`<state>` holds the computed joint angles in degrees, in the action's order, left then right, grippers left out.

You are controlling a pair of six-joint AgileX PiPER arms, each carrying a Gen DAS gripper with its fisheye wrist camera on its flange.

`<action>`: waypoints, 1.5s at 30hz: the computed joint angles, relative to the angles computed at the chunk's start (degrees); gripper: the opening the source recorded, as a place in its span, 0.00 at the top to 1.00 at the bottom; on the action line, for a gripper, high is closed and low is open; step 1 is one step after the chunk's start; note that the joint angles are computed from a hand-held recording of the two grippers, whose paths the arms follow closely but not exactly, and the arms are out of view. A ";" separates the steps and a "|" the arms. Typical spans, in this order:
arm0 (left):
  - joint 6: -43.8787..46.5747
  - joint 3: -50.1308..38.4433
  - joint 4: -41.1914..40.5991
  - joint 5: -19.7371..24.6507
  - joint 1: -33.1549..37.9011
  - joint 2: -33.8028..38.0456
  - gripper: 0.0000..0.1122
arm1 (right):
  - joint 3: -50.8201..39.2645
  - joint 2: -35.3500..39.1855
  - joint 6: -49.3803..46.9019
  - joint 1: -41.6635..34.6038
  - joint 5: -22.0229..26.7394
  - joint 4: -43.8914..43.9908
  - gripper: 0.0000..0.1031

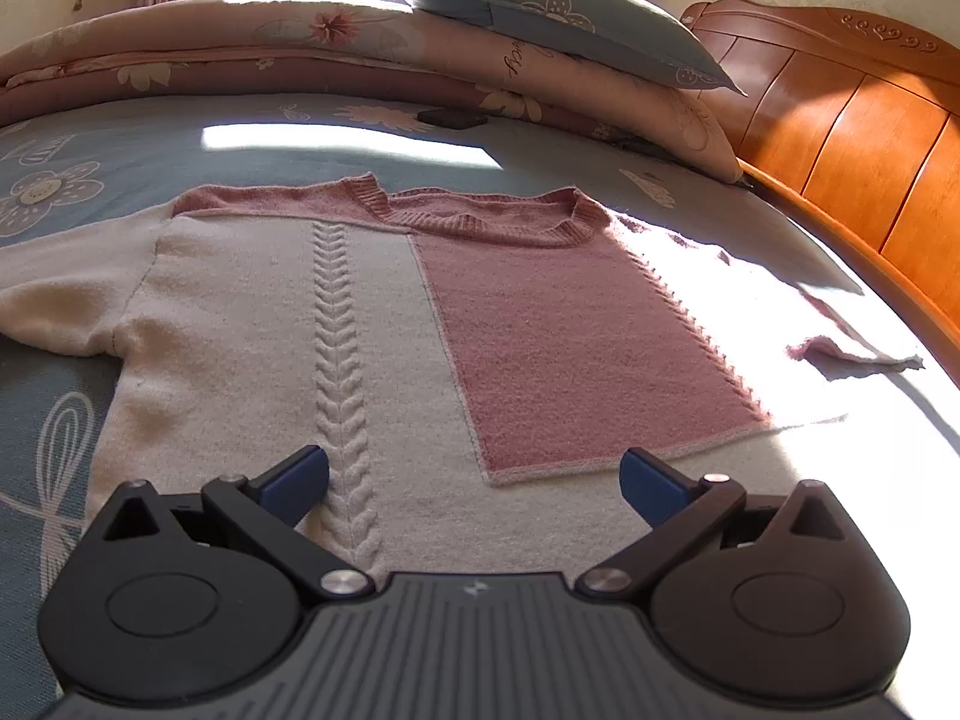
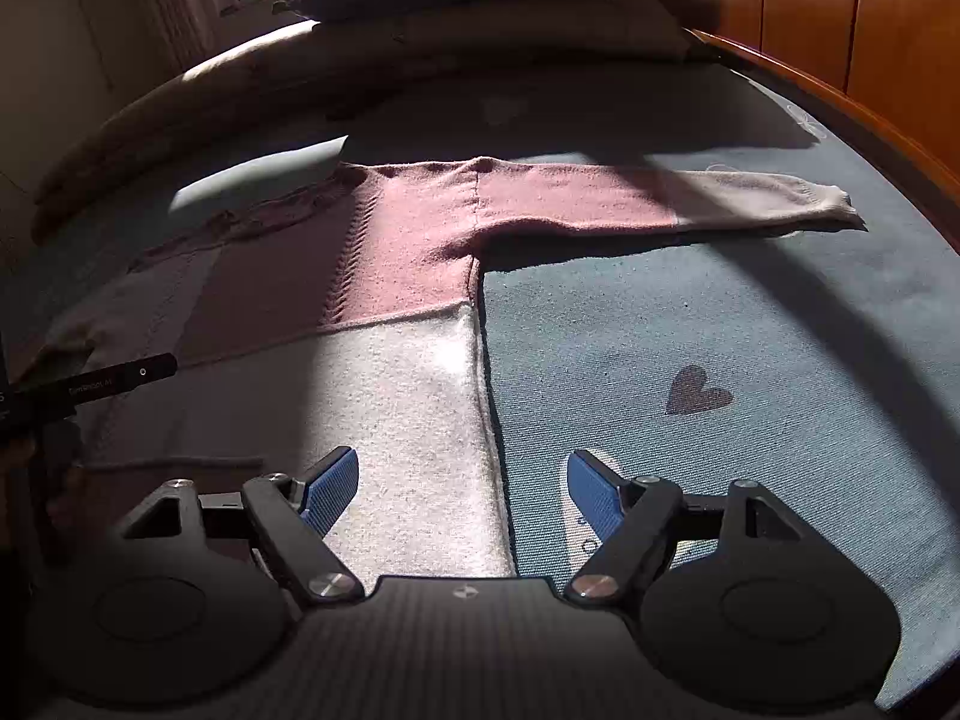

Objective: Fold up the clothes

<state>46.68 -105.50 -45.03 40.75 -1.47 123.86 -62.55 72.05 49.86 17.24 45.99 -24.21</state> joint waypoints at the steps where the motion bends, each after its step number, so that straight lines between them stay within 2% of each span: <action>1: -0.12 -0.08 -0.16 -0.53 -0.16 0.18 0.09 | -1.72 0.14 -2.56 -3.24 -0.66 0.18 0.22; 6: 3.77 0.52 -2.90 -1.58 0.11 0.75 0.09 | -13.60 7.00 -17.36 -20.98 -5.50 7.42 0.22; 10: 9.51 2.20 -5.20 -1.81 0.60 0.31 0.09 | -23.17 16.07 -26.92 -31.57 -9.24 14.07 0.22; 14: 7.95 1.99 -3.74 -2.00 0.19 0.11 0.09 | -30.39 27.62 -35.90 -41.06 -12.78 24.59 0.22; 16: 7.14 2.47 -2.94 -2.92 -0.29 -0.28 0.09 | -33.54 33.42 -40.64 -44.43 -13.74 30.19 0.22; 19: 8.34 3.97 -3.11 -4.67 -0.97 -0.91 0.09 | -37.31 40.80 -44.47 -47.28 -14.84 33.33 0.22; 21: 8.47 4.65 -2.31 -5.76 -1.45 -1.15 0.09 | -38.59 44.24 -47.06 -48.81 -16.57 34.92 0.22; 25: 7.97 4.62 -1.75 -6.06 -1.65 -1.05 0.09 | -39.61 49.01 -56.38 -52.81 -17.47 47.12 0.22; 26: 7.93 4.60 -1.78 -6.05 -1.64 -1.01 0.09 | -39.53 49.52 -57.71 -53.18 -17.64 47.48 0.23; 28: 7.65 4.67 -1.30 -6.36 -1.82 -1.06 0.09 | -38.73 49.23 -56.47 -52.67 -19.53 41.32 0.24; 32: 7.28 4.85 -0.59 -6.83 -2.13 -1.17 0.09 | -41.88 49.47 -49.09 -52.63 -16.53 35.98 0.26; 33: 7.33 4.82 -0.68 -6.77 -2.09 -1.14 0.09 | -41.69 48.99 -48.55 -52.26 -17.08 35.76 0.26; 35: 7.31 4.69 -0.76 -6.64 -2.04 -1.07 0.09 | -41.83 48.73 -54.34 -51.97 -17.26 41.94 0.26; 37: 7.35 4.71 -0.74 -6.66 -2.01 -1.07 0.09 | -45.49 50.81 -58.49 -51.32 -13.50 45.69 0.26; 39: 7.30 4.79 -0.56 -6.81 -2.09 -1.12 0.09 | -49.52 53.48 -58.27 -50.03 -10.15 43.64 0.26; 41: 7.18 4.87 -0.35 -6.93 -2.19 -1.19 0.09 | -50.35 54.95 -56.10 -48.61 -11.50 38.29 0.26; 43: 7.12 4.92 -0.21 -7.03 -2.24 -1.21 0.09 | -49.14 54.78 -47.96 -47.95 -15.04 31.36 0.26; 45: 7.11 4.98 -0.10 -7.09 -2.26 -1.25 0.09 | -47.04 53.37 -41.57 -48.14 -17.72 30.06 0.26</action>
<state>53.79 -100.52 -45.13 33.67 -3.73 122.61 -109.58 125.42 8.29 -30.90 28.26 5.85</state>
